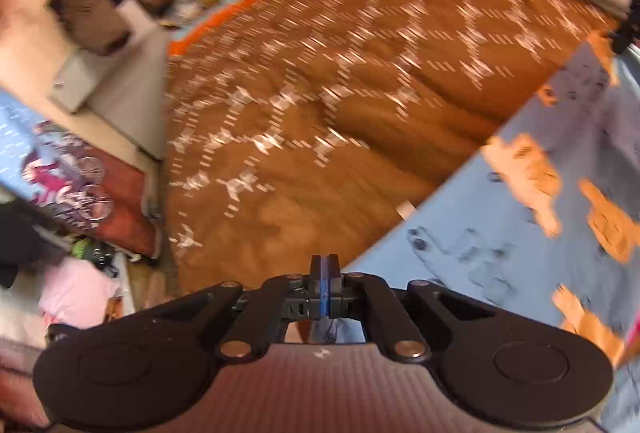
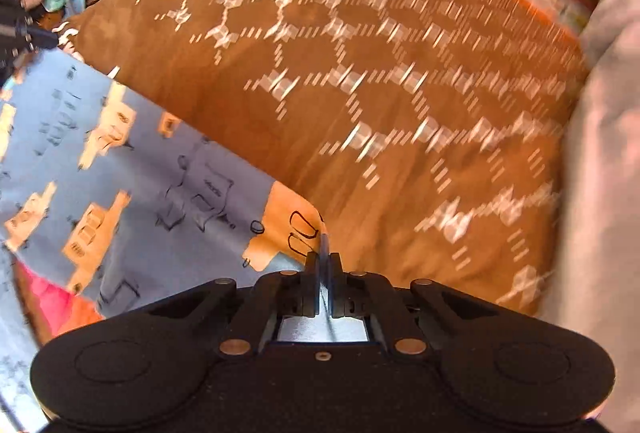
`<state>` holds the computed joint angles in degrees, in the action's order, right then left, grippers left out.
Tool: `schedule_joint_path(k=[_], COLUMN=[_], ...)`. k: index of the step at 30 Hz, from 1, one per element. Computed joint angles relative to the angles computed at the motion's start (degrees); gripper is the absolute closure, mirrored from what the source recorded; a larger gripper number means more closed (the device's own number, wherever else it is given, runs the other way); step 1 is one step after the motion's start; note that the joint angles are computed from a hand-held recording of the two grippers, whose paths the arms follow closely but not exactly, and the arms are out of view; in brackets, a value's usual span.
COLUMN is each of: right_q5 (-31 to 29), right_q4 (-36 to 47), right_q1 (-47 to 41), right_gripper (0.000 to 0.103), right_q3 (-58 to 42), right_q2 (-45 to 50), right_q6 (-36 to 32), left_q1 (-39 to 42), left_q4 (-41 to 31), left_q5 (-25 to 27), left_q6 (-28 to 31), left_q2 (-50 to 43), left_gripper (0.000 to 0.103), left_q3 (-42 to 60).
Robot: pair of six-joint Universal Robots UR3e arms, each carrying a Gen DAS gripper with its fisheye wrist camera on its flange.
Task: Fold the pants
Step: 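Close the left gripper on the waistband while the right gripper grasps it too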
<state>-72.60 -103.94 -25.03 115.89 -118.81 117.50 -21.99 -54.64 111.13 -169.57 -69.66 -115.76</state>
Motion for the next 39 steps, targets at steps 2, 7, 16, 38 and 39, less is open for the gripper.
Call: schedule_joint_path(k=[2,7,16,38,39], right_q5=[-1.2,-12.0,-4.4,1.2,0.9], right_q4=[-4.3,-25.1,-13.2,0.2,2.0], right_q1=[1.8,10.6,-1.5,25.2,25.8], right_gripper=[0.101,0.072,0.011,0.033,0.035], right_q3=[0.5,7.7,9.0,-24.1,-25.5], right_q2=[0.5,10.4,-5.0,37.4,38.6], right_q6=[0.9,9.5,0.6,12.4,12.2], left_q1=[-0.6,2.2,27.1,38.8,38.2], left_q4=[3.7,5.7,-11.8,-30.9,-31.0], left_q5=[2.2,2.5,-17.7,-28.8,-28.7], left_q6=[-2.3,-10.4,8.0,29.9,30.5], left_q2=[-2.1,-4.5,25.8,16.7,16.1], left_gripper=[0.103,0.101,0.04,0.072,0.081], left_q3=[-1.4,-4.9,-9.2,-4.1,-3.5])
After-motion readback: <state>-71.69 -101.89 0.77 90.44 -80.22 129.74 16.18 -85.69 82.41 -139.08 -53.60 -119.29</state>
